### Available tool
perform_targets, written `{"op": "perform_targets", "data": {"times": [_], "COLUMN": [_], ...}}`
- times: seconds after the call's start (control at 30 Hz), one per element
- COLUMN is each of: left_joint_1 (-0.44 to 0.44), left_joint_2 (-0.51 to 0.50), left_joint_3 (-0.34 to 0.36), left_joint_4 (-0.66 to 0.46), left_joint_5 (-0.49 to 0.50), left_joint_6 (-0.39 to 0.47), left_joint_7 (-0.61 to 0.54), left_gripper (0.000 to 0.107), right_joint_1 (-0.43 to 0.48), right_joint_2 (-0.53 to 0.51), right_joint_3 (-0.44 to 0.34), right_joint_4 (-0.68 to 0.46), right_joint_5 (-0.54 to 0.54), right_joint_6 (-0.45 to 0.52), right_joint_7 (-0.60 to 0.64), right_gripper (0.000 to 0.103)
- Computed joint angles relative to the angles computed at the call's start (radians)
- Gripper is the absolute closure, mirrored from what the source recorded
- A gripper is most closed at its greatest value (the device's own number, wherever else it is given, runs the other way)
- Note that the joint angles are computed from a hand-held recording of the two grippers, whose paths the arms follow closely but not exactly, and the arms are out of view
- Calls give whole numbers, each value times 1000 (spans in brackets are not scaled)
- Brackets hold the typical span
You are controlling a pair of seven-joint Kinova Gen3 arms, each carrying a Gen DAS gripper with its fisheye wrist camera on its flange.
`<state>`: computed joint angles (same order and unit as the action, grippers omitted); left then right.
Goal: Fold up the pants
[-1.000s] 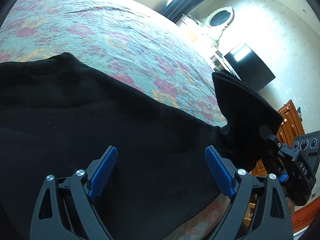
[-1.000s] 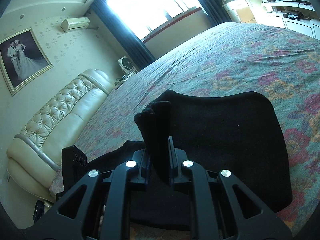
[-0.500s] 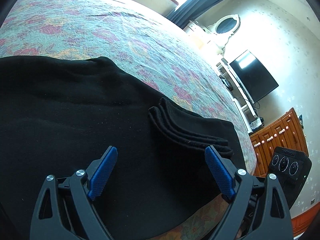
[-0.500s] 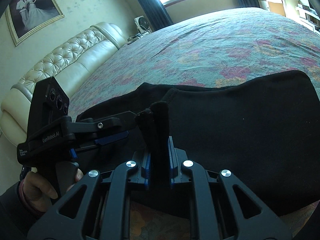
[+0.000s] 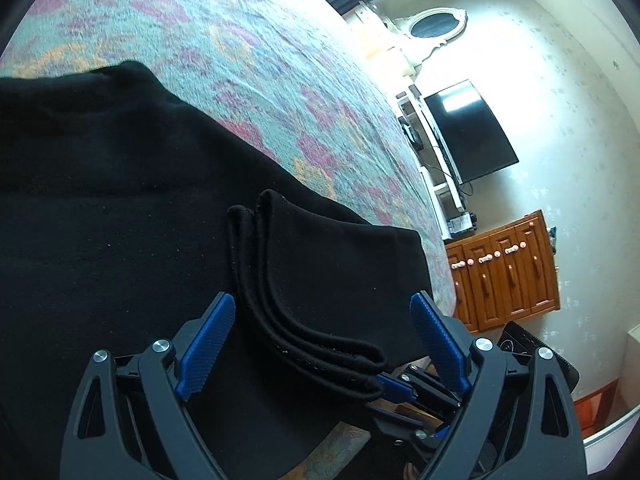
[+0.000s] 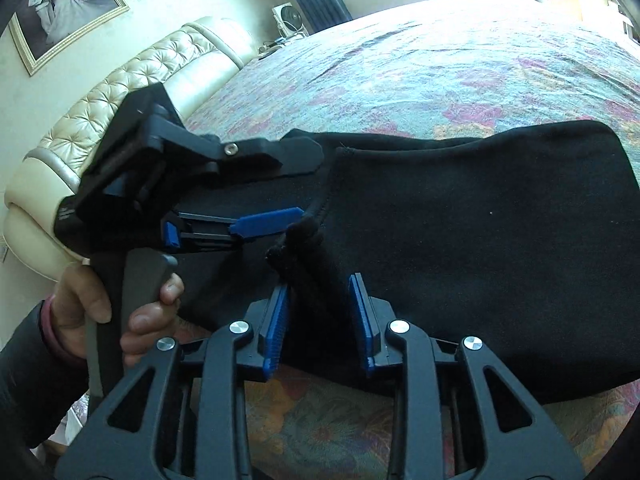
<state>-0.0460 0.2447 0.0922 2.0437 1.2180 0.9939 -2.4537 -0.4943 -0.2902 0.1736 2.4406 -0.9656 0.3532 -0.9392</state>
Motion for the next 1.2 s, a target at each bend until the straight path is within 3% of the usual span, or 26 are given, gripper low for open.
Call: {"op": "perform_targets", "data": {"times": [0.07, 0.2, 0.4, 0.47, 0.53, 0.6, 0.7, 1.03, 1.2], "left_joint_1": [3, 3, -22, -4, 0, -25, -48, -46, -47], "left_joint_2": [32, 69, 66, 47, 47, 73, 82, 20, 18], "left_joint_3": [3, 18, 25, 19, 15, 17, 16, -14, -11], "left_joint_4": [-36, -96, -76, -78, -73, -56, -26, -5, 13], "left_joint_5": [-38, -100, -85, -117, -132, -99, -50, -92, -78], "left_joint_6": [22, 54, 72, 40, 25, 48, 62, 27, 13], "left_joint_7": [41, 87, 67, 104, 139, 124, 88, 69, 54], "left_gripper": [19, 19, 21, 35, 71, 93, 93, 94, 93], "right_joint_1": [42, 116, 217, 242, 273, 274, 258, 175, 137], "right_joint_2": [-57, -161, -196, -189, -184, -184, -180, -184, -200], "right_joint_3": [2, 19, 88, 125, 142, 182, 242, 327, 289], "right_joint_4": [-7, -27, -38, -31, -22, -11, 1, 15, 34], "right_joint_5": [38, 151, 291, 324, 358, 377, 399, 457, 476], "right_joint_6": [36, 83, 77, 65, 52, 39, 22, -7, -55], "right_joint_7": [-31, -132, -259, -296, -339, -366, -398, -459, -483], "right_gripper": [71, 58, 52, 52, 52, 51, 50, 50, 50]}}
